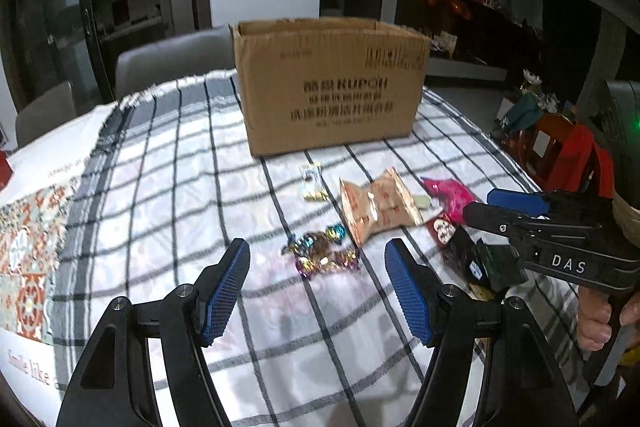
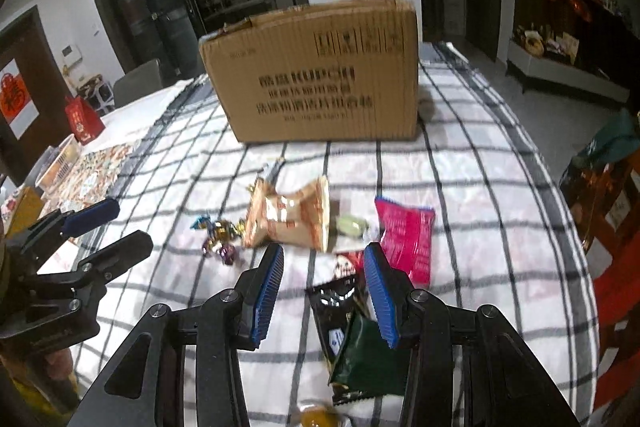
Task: Organize snacks
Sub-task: 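Grasp the wrapped candies with the left tool while the right tool grasps the red packet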
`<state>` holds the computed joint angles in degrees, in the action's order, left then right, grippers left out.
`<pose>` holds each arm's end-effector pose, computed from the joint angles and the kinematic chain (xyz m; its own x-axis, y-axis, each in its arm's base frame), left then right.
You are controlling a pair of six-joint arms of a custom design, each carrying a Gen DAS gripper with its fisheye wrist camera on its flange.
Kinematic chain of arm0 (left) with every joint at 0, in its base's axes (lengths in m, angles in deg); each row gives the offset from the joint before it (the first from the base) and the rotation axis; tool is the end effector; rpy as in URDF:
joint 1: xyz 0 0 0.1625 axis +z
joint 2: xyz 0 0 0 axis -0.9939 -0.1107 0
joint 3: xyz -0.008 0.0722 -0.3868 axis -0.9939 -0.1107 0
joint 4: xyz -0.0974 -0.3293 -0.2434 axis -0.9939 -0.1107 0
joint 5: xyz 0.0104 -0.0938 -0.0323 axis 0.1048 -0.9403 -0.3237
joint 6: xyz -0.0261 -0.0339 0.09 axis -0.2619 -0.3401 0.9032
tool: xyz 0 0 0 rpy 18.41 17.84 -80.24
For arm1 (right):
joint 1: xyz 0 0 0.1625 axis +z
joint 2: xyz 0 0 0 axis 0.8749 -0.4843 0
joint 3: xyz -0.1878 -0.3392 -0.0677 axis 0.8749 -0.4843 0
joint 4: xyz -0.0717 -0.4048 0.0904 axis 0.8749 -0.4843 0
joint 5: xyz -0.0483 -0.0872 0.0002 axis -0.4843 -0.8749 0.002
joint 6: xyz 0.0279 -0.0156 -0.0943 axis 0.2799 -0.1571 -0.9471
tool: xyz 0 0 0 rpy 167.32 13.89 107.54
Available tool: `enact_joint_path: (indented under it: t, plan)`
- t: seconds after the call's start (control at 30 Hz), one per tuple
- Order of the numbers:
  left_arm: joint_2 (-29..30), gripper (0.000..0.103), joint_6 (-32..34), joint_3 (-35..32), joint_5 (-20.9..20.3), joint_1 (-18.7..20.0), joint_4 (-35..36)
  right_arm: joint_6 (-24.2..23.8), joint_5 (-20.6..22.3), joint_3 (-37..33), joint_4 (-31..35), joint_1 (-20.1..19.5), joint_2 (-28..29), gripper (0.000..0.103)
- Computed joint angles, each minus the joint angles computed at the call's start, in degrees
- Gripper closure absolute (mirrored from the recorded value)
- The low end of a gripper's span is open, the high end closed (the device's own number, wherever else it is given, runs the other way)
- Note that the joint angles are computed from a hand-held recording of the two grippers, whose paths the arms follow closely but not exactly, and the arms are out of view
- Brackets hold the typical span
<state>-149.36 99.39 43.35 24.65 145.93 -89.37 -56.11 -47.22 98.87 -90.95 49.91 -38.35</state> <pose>-0.0928 -0.6065 0.2902 -0.7275 0.1738 -0.6638 0.5592 0.7107 -0.4268 0.3469 -0.6665 0.0312 -0.8047 -0.2817 0.5226 -0.5203 0.7585 -0.3924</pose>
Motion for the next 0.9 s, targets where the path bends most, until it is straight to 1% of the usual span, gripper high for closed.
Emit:
enact_joint_path:
  t: [0.2,0.43,0.63,0.7,0.8,0.9]
  plan:
    - [1.0,0.034,-1.1,-1.4,-3.1,1.6,4.6,1.8,0.2,-0.3,2.6,-0.7,0.2,0.06]
    - [3.2,0.035,-1.9,-3.9,-5.3,3.3,7.6,4.8,0.8,-3.0,7.2,-1.8,1.4,0.06]
    - [5.1,0.041,-3.6,-6.3,-7.1,4.8,9.5,6.5,1.2,-5.1,10.4,-2.5,2.6,0.06]
    - [5.6,0.047,-4.6,-7.1,-8.1,5.3,10.3,6.8,1.1,-6.0,11.3,-2.6,3.0,0.06]
    - [6.2,0.05,-5.8,-8.0,-9.3,5.9,11.6,6.7,0.8,-7.1,12.2,-2.6,3.7,0.06]
    - [6.6,0.052,-5.9,-8.4,-9.3,6.1,11.5,6.3,0.8,-8.0,12.7,-2.6,4.3,0.06]
